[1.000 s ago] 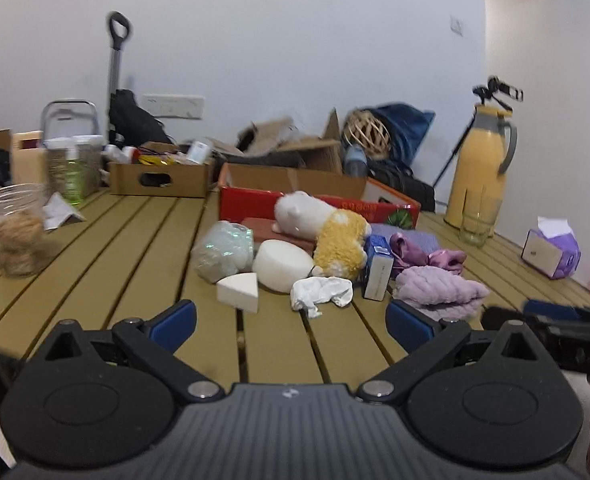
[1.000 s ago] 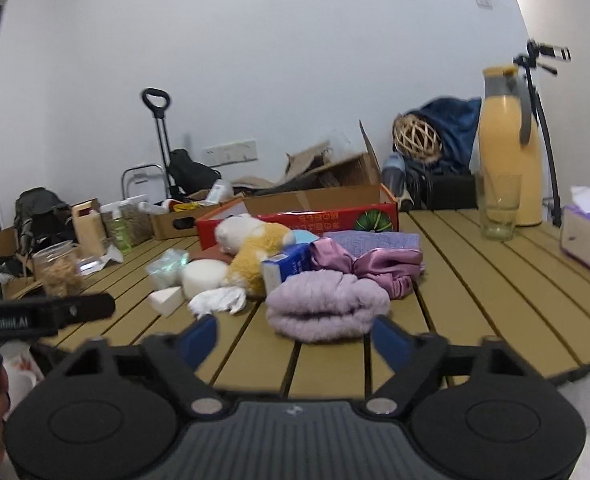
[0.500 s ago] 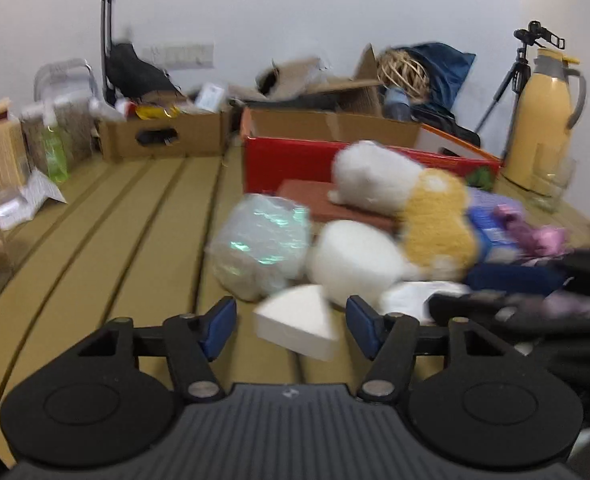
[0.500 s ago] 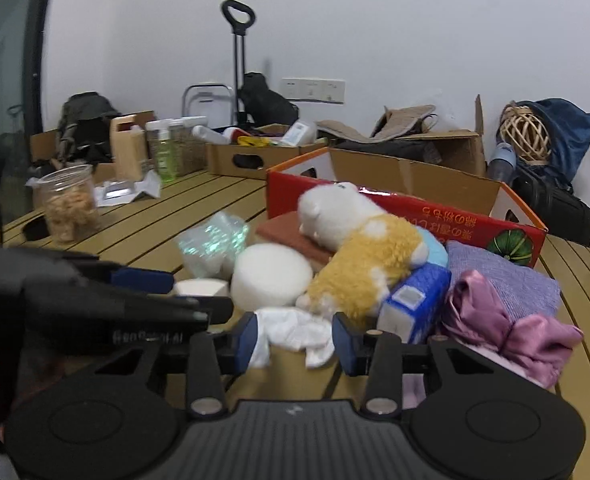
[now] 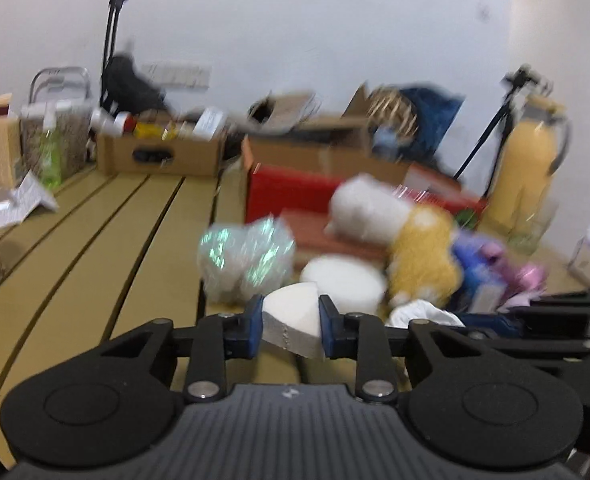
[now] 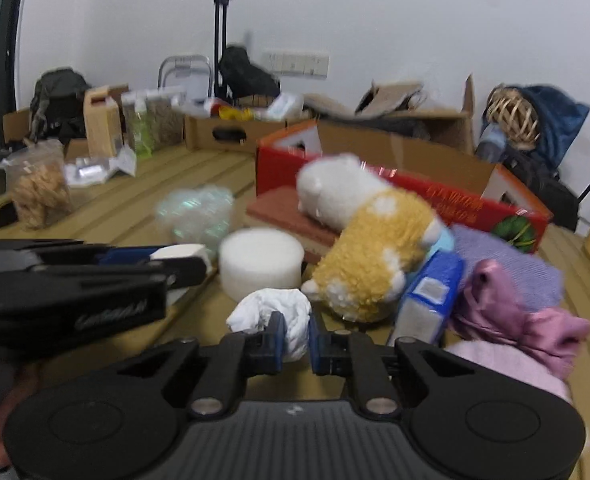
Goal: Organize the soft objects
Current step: 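Carry both items into the cardboard box and open both grippers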
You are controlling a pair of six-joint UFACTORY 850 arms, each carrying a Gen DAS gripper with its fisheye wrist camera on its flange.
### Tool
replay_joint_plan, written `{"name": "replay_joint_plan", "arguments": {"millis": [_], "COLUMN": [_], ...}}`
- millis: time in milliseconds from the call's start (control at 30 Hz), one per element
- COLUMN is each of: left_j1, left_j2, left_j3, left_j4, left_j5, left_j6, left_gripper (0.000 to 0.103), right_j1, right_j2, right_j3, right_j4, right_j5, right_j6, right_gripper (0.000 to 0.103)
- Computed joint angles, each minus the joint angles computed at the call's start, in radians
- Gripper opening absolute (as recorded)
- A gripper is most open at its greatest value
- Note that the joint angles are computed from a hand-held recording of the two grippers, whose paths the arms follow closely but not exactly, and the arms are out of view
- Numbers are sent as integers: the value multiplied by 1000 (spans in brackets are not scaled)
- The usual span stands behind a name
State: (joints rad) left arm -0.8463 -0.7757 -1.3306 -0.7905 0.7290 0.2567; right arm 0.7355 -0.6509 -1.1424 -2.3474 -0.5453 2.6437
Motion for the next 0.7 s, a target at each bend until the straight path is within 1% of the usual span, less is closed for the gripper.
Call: {"name": "replay_joint_plan", "arguments": {"millis": [67,100,200,267,300,400,467,500,533,567,600,667,700], "left_j1": [-14,-21,-51,-84,-103,-152,-160,-155,-145,-128,-104,-57,-32], "left_j2": [16,24,59,103,129,183,202,208,211,209,196,142,105], "left_j3": [41,56,109,147,162,145,109,81,59,30,-16,-117,-178], "left_j4": [77,105,137,106,78,-77,-149,-188,-213,-238,-270,-306,-330], "left_j5": [84,114,193,224,224,192,187,173,150,111,53,-15,-48], "left_j6": [-40,-50,-62,-43,-17,150,238,277,296,311,338,393,420], "left_gripper": [29,29,29,29,30,31,31,31,31,31,31,32,32], "right_j1": [35,54,76,77,69,19,-47,-82,-126,-160,-190,-256,-288], "right_j2": [79,134,297,379,416,480,490,489,476,463,448,411,381], "right_j3": [80,136,284,356,393,470,495,500,488,471,452,392,343], "right_j4": [41,47,-5,-25,-51,-166,-277,-338,-405,-451,-498,-594,-622], "right_j5": [-69,-107,-163,-214,-239,-266,-277,-278,-276,-266,-259,-241,-211], "right_j6": [-33,-35,3,9,44,163,252,305,364,398,427,459,454], "right_gripper": [12,12,12,12,12,13,13,13,13,13,13,13,13]}}
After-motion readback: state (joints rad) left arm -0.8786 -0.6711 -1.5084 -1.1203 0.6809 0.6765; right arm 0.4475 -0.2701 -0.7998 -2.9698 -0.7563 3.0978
